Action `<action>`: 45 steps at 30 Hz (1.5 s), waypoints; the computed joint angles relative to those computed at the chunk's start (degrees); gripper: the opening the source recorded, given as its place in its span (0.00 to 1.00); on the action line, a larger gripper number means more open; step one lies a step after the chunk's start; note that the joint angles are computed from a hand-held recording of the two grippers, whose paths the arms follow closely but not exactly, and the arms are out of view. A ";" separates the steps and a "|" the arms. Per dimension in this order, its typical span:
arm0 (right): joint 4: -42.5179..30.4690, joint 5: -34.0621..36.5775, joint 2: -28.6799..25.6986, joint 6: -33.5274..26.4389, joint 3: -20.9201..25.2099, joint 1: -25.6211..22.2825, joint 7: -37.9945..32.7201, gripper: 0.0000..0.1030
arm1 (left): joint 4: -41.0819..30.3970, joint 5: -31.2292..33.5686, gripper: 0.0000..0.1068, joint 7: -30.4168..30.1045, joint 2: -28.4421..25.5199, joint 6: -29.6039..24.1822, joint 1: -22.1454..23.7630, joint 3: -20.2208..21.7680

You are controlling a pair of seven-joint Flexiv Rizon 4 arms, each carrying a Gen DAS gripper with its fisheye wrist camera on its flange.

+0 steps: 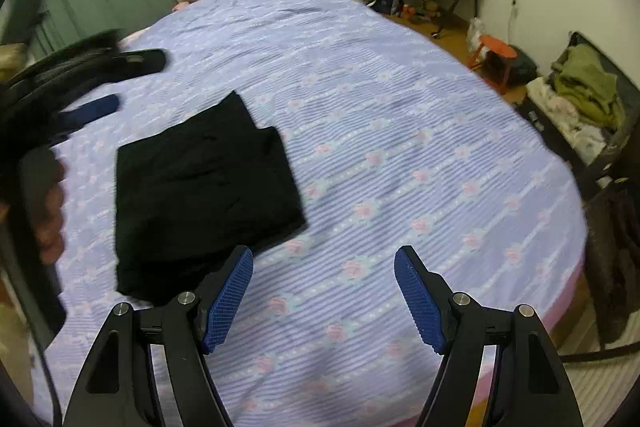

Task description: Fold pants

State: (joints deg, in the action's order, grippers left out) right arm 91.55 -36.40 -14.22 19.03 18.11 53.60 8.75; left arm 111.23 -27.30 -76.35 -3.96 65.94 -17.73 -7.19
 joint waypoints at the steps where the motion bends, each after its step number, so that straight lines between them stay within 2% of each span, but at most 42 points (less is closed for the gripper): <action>1: 0.34 -0.42 -0.28 1.53 -0.04 -0.08 0.11 0.71 | 1.61 1.79 0.82 -0.81 1.81 -0.57 0.44 1.18; 3: 1.03 -1.65 -1.59 6.30 -0.63 -0.77 -0.62 0.71 | 4.11 8.40 0.82 -4.82 4.79 -2.55 1.73 3.27; 7: -0.03 -2.14 -5.48 11.96 -2.43 -1.82 -3.82 0.71 | 9.43 18.72 0.82 -9.69 9.79 -8.80 4.92 5.37; 10: -1.38 -0.89 -8.01 13.65 -3.96 -2.57 -6.10 0.71 | 13.67 20.51 0.82 -10.55 13.80 -14.06 6.23 6.20; 15: -2.08 1.27 -9.98 17.99 -5.54 -4.52 -9.33 0.64 | 18.21 22.09 0.82 -15.25 19.64 -19.32 7.28 6.00; 18: -2.91 -0.93 -10.95 21.26 -7.11 -5.04 -12.07 0.64 | 19.77 22.06 0.82 -18.29 21.81 -19.15 7.44 5.19; 21: -5.97 0.26 -14.27 26.24 -7.52 -6.69 -17.83 0.63 | 19.86 21.97 0.82 -20.39 20.34 -16.24 7.03 3.93; 23: -8.96 2.48 -16.81 26.04 -7.72 -7.08 -21.99 0.61 | 19.44 21.68 0.82 -20.97 19.25 -14.57 6.54 3.54; 25: -11.03 5.66 -18.78 26.69 -7.62 -7.70 -24.95 0.53 | 18.03 22.14 0.82 -21.60 18.00 -13.65 6.49 3.09; 26: -11.53 7.05 -19.42 27.38 -7.63 -7.87 -25.78 0.44 | 17.65 22.42 0.82 -21.75 17.54 -13.06 6.39 3.03; 28: -12.36 9.31 -20.12 27.25 -7.85 -7.82 -26.89 0.36 | 17.06 23.16 0.82 -22.45 17.25 -12.72 6.45 3.07; 31: -10.38 7.65 -18.23 27.56 -9.54 -6.40 -26.78 0.04 | 17.29 23.87 0.82 -23.74 17.75 -12.40 6.55 3.39; 34: -9.25 4.81 -15.93 24.93 -10.53 -5.43 -27.04 0.04 | 17.96 23.46 0.82 -25.42 19.09 -13.27 6.42 3.75; 37: -10.22 5.58 -16.20 23.45 -9.63 -6.41 -29.28 0.04 | 18.23 24.16 0.81 -27.55 20.75 -14.25 6.40 3.26; 40: -11.81 3.49 -16.63 17.78 -10.40 -4.99 -30.96 0.04 | 17.57 26.98 0.81 -29.39 22.90 -15.85 6.57 1.95; 42: -11.90 2.34 -16.28 14.35 -10.97 -4.15 -29.59 0.04 | 16.73 28.91 0.81 -30.52 24.17 -17.56 6.76 1.05; 45: -13.44 2.74 -16.92 8.89 -10.41 -3.76 -30.08 0.05 | 14.92 32.35 0.81 -31.31 25.30 -20.01 7.23 -0.42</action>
